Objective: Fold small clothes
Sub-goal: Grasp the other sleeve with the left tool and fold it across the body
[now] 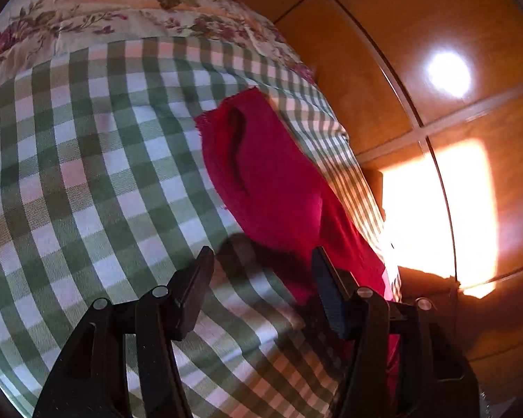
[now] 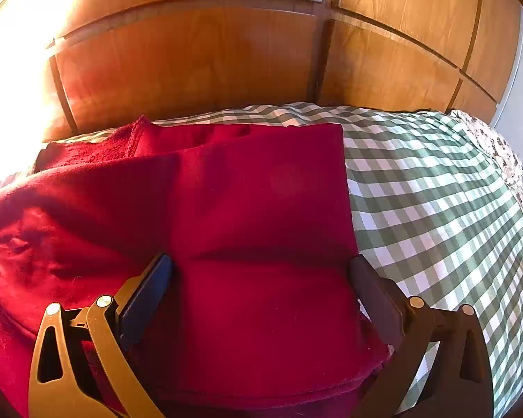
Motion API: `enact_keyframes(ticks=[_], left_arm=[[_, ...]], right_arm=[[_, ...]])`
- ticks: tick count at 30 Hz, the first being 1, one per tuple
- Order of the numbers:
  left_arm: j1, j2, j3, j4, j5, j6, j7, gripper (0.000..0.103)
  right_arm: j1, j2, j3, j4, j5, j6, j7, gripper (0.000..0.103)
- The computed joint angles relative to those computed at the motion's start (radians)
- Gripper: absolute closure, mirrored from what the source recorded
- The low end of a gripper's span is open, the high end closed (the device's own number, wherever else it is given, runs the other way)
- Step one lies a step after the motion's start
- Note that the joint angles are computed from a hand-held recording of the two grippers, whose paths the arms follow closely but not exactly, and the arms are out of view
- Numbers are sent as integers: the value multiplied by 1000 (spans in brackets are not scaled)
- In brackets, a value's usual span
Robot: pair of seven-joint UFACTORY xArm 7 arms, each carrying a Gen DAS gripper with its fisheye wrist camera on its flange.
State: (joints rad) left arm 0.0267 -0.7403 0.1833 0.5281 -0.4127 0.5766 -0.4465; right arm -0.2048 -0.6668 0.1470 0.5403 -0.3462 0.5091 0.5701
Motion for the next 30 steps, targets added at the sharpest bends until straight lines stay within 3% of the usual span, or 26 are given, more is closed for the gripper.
enact_keyframes(ticks=[6, 8, 9, 13, 19, 24, 27, 29, 30], left_arm=[[-23, 129, 34, 41, -66, -86, -5, 55], [-22, 175, 36, 82, -53, -75, 15, 88], [-19, 197, 30, 107, -43, -60, 22, 94], [-48, 169, -18, 149, -21, -80, 82, 96], [-287, 119, -95, 226, -68, -141, 242, 95], [-463, 229, -213, 306, -61, -138, 309, 94], [-491, 321, -292, 332, -29, -95, 276, 87], [-503, 342, -318, 319, -23, -72, 257, 73], [-500, 331, -335, 299, -8, -69, 235, 71]], right_arm=[[-1, 0, 1, 0, -4, 1, 2, 3], [-1, -1, 3, 0, -6, 1, 3, 3], [-1, -1, 3, -1, -7, 2, 4, 3], [-1, -2, 3, -1, -8, 2, 5, 3], [-1, -2, 5, 0, -13, 2, 6, 3], [2, -4, 0, -2, -9, -1, 5, 3], [8, -6, -11, -6, 4, -7, -2, 3], [11, -6, -16, -6, 12, -7, -7, 3], [11, -7, -18, -5, 16, -6, -10, 3]])
